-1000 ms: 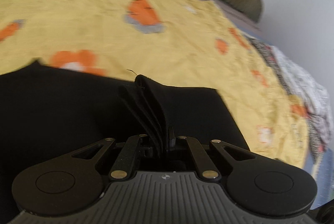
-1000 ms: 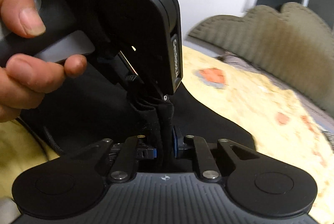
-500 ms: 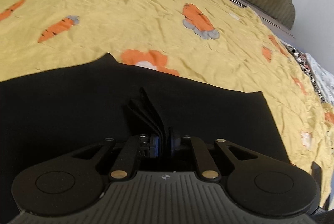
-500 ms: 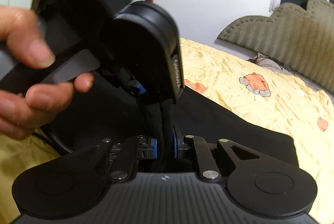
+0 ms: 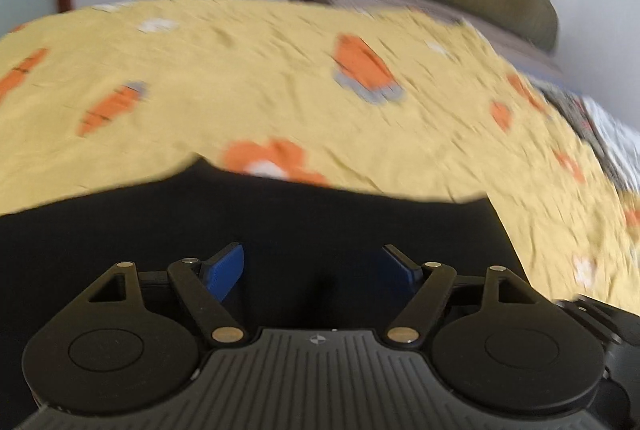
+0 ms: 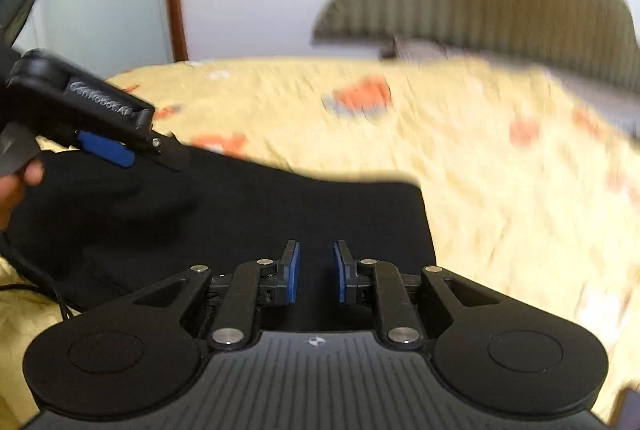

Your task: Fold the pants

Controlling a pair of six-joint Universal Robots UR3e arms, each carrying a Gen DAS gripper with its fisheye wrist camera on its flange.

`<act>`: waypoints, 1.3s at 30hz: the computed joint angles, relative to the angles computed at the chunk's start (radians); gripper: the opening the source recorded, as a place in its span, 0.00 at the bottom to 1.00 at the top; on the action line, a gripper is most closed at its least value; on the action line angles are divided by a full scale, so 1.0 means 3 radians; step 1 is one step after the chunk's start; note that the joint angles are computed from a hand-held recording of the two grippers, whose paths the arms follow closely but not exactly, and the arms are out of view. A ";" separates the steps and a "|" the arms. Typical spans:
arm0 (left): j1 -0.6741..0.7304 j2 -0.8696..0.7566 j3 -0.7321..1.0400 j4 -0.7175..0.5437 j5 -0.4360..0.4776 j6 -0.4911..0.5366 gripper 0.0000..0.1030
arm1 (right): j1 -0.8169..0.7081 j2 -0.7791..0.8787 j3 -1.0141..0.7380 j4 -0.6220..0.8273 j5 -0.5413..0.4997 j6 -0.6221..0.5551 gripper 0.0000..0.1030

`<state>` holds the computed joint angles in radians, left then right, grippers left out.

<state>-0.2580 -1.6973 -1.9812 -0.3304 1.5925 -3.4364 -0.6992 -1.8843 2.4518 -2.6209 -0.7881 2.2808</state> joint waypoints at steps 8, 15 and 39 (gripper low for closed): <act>-0.0197 -0.0312 0.0161 -0.0241 0.0395 -0.0054 0.79 | -0.0376 -0.0404 0.0184 0.0722 0.0288 -0.0470 0.17; -0.0233 -0.0183 0.0158 -0.0509 0.0277 0.0002 0.86 | -0.0158 -0.0503 0.0315 0.0430 0.0131 -0.0308 0.19; 0.0701 0.2484 -0.1013 -0.1748 0.0251 0.0048 0.89 | 0.0522 -0.0539 0.0092 0.0505 0.0061 -0.0429 0.35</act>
<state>-0.0477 -0.9520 -2.2852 -0.8547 1.6677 -3.4220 -0.5425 -2.0462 2.4795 -2.4693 -0.7697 2.1520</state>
